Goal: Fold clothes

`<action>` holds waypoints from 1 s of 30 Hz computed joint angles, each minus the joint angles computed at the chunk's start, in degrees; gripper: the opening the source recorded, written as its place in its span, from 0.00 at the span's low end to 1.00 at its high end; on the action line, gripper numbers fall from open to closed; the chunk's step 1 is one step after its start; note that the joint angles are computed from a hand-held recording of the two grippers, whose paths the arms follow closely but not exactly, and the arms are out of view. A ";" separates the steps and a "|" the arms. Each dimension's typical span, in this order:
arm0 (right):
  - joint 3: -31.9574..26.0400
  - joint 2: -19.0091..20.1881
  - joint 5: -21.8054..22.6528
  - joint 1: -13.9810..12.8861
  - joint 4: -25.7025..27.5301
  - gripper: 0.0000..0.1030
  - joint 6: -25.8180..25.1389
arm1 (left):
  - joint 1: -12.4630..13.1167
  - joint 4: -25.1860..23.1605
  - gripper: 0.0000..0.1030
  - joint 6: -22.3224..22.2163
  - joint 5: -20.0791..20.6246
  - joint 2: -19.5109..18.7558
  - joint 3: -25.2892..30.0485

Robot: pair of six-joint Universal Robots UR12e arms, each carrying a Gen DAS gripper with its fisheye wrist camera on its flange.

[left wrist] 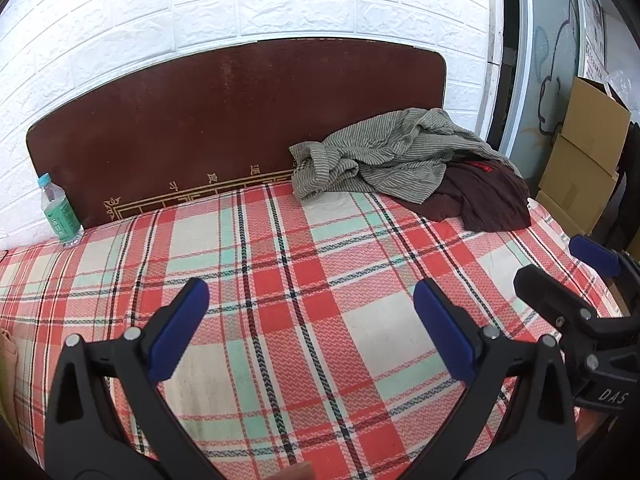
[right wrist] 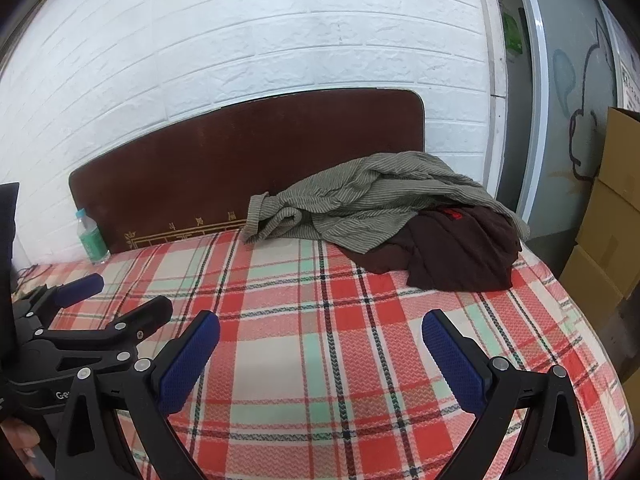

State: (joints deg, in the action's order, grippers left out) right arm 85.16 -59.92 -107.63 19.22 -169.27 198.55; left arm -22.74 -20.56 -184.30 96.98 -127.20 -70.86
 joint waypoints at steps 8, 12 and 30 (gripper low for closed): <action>-2.37 1.24 0.83 -0.74 -0.19 1.00 -4.31 | -0.07 -0.70 0.99 0.04 0.69 -1.41 2.52; -4.46 2.35 1.86 -1.58 0.18 1.00 -7.92 | 0.03 -1.40 0.99 -0.13 0.74 -2.59 4.51; -35.83 22.14 -5.48 -3.06 22.67 0.97 -33.43 | 2.24 -10.03 0.99 -4.39 1.45 -11.15 17.03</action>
